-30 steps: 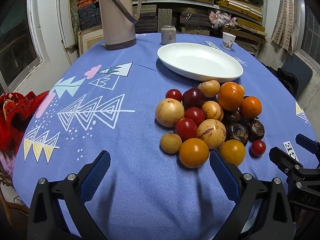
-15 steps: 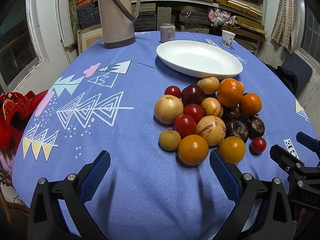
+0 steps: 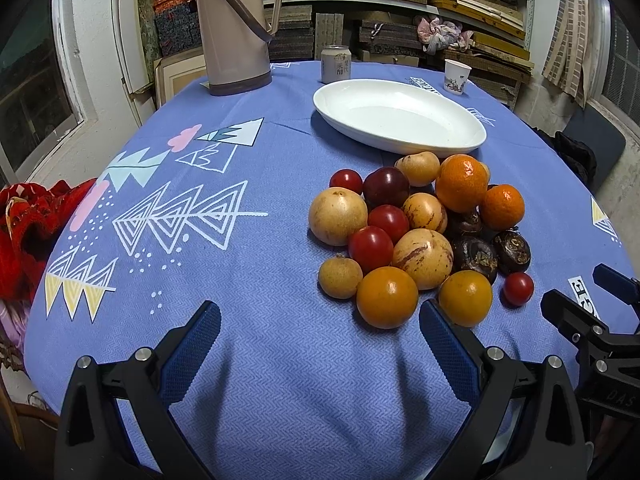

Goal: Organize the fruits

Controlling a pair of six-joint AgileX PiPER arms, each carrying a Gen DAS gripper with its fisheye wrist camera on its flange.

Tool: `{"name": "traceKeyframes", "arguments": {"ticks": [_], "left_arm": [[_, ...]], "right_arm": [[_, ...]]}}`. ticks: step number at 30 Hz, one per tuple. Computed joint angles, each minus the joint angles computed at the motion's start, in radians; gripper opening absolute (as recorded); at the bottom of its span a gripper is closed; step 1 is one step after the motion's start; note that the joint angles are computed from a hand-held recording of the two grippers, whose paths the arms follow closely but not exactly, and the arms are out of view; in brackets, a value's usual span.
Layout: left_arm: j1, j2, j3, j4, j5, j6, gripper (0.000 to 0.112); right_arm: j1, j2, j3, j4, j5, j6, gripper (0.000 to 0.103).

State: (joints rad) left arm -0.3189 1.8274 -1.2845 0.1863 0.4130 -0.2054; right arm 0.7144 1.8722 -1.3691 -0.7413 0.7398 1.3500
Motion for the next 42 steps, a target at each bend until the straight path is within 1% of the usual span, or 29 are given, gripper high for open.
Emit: {"name": "traceKeyframes", "arguments": {"ticks": [8,15,17,23,25,28,32,35,36,38,39,40,42], "left_arm": [[0.0,0.001,0.001,-0.001,-0.002,0.002,0.1],[-0.004,-0.011,0.031,-0.015,-0.042,0.037,0.1],[0.004,-0.01,0.032,-0.073,-0.048,0.101,0.1],[0.009,0.016,0.002,-0.125,-0.023,0.206,0.1],[0.016,0.024,0.005,-0.168,-0.03,0.268,0.1],[0.032,0.044,-0.015,-0.231,-0.017,0.34,0.1],[0.053,0.073,-0.053,-0.314,0.009,0.441,0.1],[0.068,0.091,-0.078,-0.408,0.029,0.555,0.1],[0.071,0.098,-0.088,-0.43,0.038,0.586,0.1],[0.077,0.109,-0.108,-0.465,0.065,0.626,0.1],[0.083,0.121,-0.128,-0.494,0.094,0.653,0.1],[0.087,0.13,-0.141,-0.511,0.112,0.665,0.1],[0.095,0.15,-0.167,-0.538,0.149,0.682,0.1]], "right_arm": [[-0.003,-0.001,0.011,-0.003,-0.01,0.002,0.099],[-0.004,-0.004,0.023,-0.011,-0.022,0.008,0.099],[-0.003,-0.005,0.026,-0.02,-0.022,0.012,0.099],[-0.011,-0.018,0.067,-0.056,-0.029,0.042,0.099],[-0.017,-0.014,0.074,-0.061,-0.033,0.04,0.099],[-0.025,-0.002,0.081,-0.075,-0.044,0.02,0.099],[-0.038,-0.006,0.111,-0.103,-0.118,-0.002,0.099],[-0.051,-0.007,0.127,-0.107,-0.177,-0.041,0.099],[-0.051,-0.006,0.126,-0.101,-0.183,-0.057,0.098],[-0.062,-0.002,0.124,-0.071,-0.217,-0.108,0.091],[-0.072,0.003,0.117,-0.03,-0.236,-0.161,0.079],[-0.077,0.013,0.102,0.011,-0.237,-0.209,0.071],[-0.083,0.036,0.07,0.072,-0.223,-0.285,0.07]]}}
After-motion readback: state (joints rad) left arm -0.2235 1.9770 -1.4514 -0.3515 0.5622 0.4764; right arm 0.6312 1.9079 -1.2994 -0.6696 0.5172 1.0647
